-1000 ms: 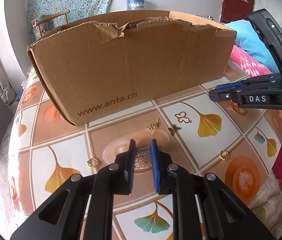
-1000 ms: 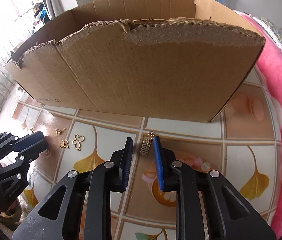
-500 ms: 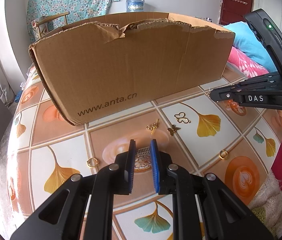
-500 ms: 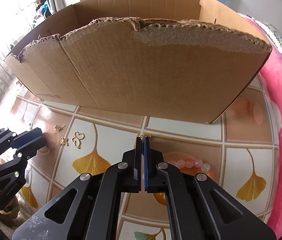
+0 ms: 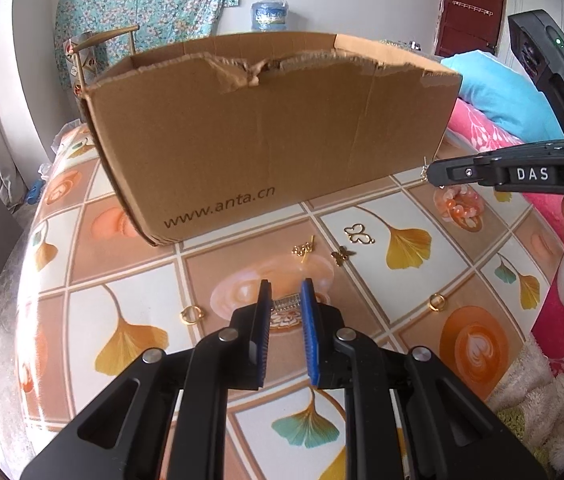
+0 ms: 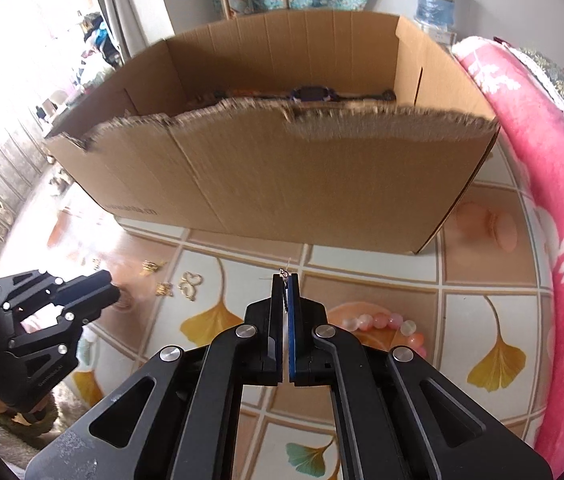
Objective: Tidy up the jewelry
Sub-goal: 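Carry both charms over the box and open both grippers to drop them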
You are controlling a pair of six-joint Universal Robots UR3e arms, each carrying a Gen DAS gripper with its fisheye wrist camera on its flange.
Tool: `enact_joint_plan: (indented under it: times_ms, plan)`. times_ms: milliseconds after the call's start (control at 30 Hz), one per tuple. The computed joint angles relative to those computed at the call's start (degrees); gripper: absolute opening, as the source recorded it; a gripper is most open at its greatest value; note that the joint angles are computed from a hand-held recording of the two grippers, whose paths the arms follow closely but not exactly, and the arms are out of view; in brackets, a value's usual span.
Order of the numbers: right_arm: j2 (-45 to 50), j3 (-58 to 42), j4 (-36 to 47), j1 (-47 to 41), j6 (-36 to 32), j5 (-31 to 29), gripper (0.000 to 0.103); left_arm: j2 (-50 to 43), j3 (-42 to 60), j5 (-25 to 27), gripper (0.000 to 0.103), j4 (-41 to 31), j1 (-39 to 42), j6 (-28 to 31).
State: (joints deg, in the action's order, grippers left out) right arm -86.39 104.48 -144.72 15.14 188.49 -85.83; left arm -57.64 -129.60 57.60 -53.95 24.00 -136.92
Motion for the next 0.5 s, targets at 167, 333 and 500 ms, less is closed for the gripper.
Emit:
enact_joint_plan:
  times_ms: [167, 333, 500]
  plan:
    - [-3.82, 1.46, -1.03, -0.49, -0.67, 1.75, 0.000, 5.45, 1.11, -3.11, 0.014, -6.23, 3.31, 2.31]
    - [-6.98, 0.17, -1.47, -0.87, -2.48, 4.87, 0.000, 12.19, 5.60, -9.55, 0.014, -16.52, 8.80, 7.24]
    - [-8.73, -3.79, -0.93, -3.15, -6.00, 9.90, 0.000, 12.17, 15.30, -19.50, 0.014, -26.74, 15.29, 13.09]
